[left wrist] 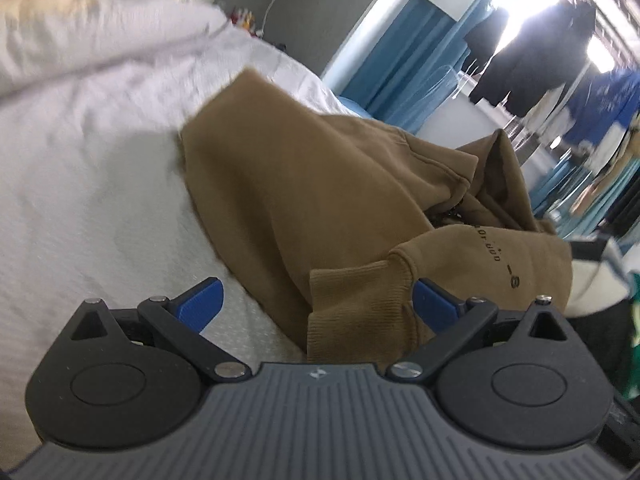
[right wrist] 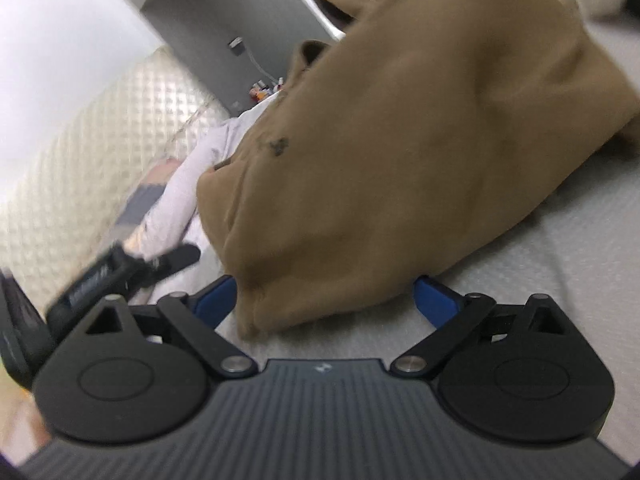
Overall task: Fold large clothes
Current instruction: 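Reach both grippers into the brown hoodie and close the right gripper on fabric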
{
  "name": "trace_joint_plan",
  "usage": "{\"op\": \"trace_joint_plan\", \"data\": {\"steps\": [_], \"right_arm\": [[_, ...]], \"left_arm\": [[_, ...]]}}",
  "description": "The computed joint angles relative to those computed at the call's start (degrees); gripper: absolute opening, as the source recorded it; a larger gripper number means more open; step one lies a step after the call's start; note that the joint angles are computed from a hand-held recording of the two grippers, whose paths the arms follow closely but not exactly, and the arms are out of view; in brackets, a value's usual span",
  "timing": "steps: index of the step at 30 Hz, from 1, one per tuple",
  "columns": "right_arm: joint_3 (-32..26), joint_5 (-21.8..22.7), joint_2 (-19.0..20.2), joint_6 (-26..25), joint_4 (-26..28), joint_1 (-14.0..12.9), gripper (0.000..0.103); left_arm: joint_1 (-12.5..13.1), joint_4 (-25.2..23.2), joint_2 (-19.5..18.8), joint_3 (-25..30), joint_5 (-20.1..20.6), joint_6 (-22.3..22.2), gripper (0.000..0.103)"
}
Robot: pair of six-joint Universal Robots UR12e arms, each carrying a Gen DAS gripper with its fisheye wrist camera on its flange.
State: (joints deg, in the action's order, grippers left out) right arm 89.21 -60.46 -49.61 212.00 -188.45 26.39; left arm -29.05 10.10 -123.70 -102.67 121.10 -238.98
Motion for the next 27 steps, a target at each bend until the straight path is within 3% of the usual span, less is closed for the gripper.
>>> {"op": "trace_joint_plan", "data": {"steps": [3,7,10,15,20,23,27], "right_arm": [[-1.41,2.06,1.84,2.99,0.45,-0.37,0.065],[-1.39,3.86,2.94,5.48,-3.4,-0.61,0.033],[-0.55,4.25,2.26,3.94,-5.93,-0.81,0.019],[2.12,4.13,0.64,2.98,-12.87,-2.15,0.014],[6.77,-0.71,-2.55,2.78,-20.81,-3.67,0.013],[9.8,-6.14,-4.66,4.58,-24.46,-4.89,0.013],[12.81,-19.3,-7.15,5.69,-25.14,-5.54,0.013]], "left_arm": [[1.32,5.51,-1.62,-0.44,-3.51,-1.11,0.1],[2.38,11.38,-3.09,-0.65,-6.23,-2.42,0.098],[2.51,14.63,-3.7,-0.68,-6.13,-1.96,0.098],[2.17,15.98,-3.68,-0.98,-5.32,-3.42,0.098],[0.86,15.31,-2.99,-1.11,-4.02,-3.07,0.098],[0.26,14.98,-2.97,-0.98,-4.79,-2.48,0.098],[-0.76,14.45,-3.14,-0.05,-5.07,0.06,0.098]]}}
